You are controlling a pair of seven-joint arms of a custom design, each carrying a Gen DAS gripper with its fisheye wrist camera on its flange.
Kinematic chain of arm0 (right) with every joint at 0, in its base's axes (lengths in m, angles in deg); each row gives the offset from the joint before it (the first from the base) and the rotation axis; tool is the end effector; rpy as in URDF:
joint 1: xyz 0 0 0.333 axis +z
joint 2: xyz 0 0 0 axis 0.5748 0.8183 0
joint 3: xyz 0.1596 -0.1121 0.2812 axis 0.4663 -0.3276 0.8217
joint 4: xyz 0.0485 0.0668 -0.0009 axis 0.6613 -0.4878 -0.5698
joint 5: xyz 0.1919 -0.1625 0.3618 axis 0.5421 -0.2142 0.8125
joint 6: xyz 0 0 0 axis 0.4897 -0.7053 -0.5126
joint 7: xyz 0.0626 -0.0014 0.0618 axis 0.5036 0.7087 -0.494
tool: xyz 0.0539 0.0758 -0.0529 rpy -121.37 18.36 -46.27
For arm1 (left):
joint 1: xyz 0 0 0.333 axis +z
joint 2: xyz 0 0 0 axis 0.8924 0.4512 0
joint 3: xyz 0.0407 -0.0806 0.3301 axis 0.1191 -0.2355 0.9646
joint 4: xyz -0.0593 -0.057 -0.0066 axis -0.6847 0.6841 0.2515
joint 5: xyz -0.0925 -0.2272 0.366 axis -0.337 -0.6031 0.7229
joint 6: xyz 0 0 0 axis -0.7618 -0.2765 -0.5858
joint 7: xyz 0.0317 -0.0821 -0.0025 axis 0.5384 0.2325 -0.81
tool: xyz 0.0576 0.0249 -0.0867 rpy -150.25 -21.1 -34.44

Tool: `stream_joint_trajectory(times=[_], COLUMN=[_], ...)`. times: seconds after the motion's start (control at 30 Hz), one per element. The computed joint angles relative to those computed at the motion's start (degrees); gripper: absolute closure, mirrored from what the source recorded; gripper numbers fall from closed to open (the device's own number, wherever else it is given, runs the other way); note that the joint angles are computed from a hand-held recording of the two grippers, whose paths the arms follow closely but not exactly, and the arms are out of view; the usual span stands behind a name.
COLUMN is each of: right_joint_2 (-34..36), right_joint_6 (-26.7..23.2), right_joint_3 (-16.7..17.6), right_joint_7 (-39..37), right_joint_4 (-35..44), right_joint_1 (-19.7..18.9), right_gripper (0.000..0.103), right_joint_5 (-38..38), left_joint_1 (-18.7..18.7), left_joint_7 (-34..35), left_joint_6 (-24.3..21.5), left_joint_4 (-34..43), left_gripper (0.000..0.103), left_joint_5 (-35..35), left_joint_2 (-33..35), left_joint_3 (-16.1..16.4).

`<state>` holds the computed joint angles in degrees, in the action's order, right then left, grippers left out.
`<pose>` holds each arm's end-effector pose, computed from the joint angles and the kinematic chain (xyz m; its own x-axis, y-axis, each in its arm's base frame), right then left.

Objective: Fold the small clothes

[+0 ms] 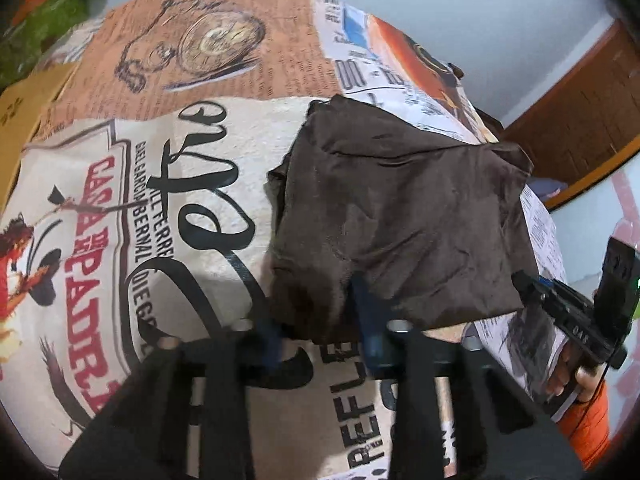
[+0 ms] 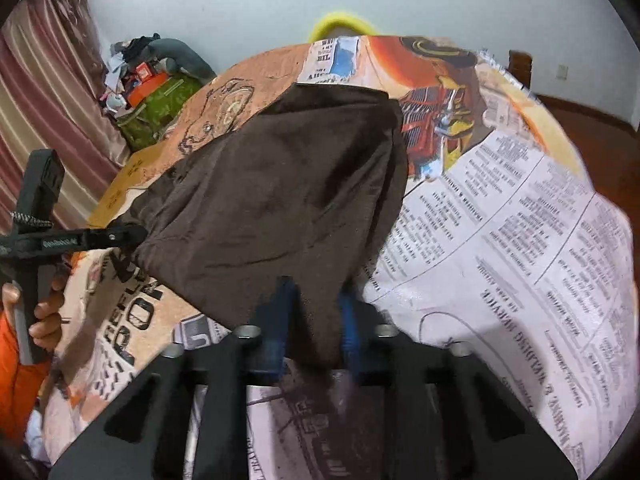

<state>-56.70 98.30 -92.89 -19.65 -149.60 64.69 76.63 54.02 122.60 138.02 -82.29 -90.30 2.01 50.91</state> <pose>0.4050 0.1258 0.3693 0.1551 -0.9092 -0.3864 -0.8407 0.0839 -0.5349 0.5814 -0.3209 0.3323 -0.2340 -0.9257 0.2971 -0.9150 0.1065 -0.3891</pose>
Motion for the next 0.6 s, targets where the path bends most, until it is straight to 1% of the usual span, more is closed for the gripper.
stream_joint_trajectory(times=[0.03,0.07,0.17,0.27,0.37,0.4,0.43,0.5,0.53,0.57,0.6], right_joint_2=[-0.5,-1.2,-3.5,-6.6,-10.2,-11.3,-12.7,-15.0,-16.1,-16.9,-17.6], right_joint_6=[-0.9,-1.5,-2.8,-3.8,-5.5,-6.0,-6.8,-8.0,-8.8,-9.4,-10.2], right_joint_3=[-1.0,-1.3,0.0,1.9,3.3,3.3,3.5,3.5,3.7,3.8,4.2], right_joint_7=[-0.9,-1.3,0.0,3.3,7.5,8.7,10.2,12.4,13.7,14.9,16.2], right_joint_4=[-0.1,-0.4,-1.9,-4.3,-7.0,-7.7,-8.7,-10.4,-11.2,-11.9,-12.5], right_joint_1=[0.6,0.7,-0.8,-2.3,-3.7,-4.0,-4.4,-5.0,-5.4,-5.7,-6.2], right_gripper=[0.094,0.094,0.095,0.095,0.095,0.095,0.095,0.095,0.095,0.095,0.095], right_joint_5=[1.0,1.7,0.2,-3.6,-8.3,-9.7,-11.1,-13.8,-15.2,-16.5,-18.1], left_joint_1=[-0.2,0.0,1.2,1.8,0.6,-0.2,-1.3,-3.5,-4.6,-5.5,-6.3], left_joint_7=[-0.1,0.3,2.7,7.4,11.9,12.6,12.4,9.7,7.2,4.4,-0.3], left_joint_6=[0.0,0.1,0.5,-0.2,-2.0,-2.3,-2.4,-2.0,-1.7,-1.1,-0.8], left_joint_4=[-0.5,-1.0,-3.8,-7.3,-10.7,-11.6,-12.8,-14.8,-15.7,-16.7,-17.4], left_gripper=[0.086,0.087,0.088,0.088,0.088,0.088,0.087,0.084,0.082,0.077,0.075], left_joint_5=[0.4,0.0,-3.7,-10.4,-15.3,-15.8,-15.3,-11.8,-9.0,-5.7,-0.2], left_joint_2=[-0.6,-1.1,-3.8,-7.4,-11.0,-11.9,-13.0,-14.7,-15.4,-16.2,-16.8], left_joint_3=[0.1,-0.3,-1.9,-3.6,-3.6,-3.3,-2.8,-1.3,-0.5,0.4,1.4])
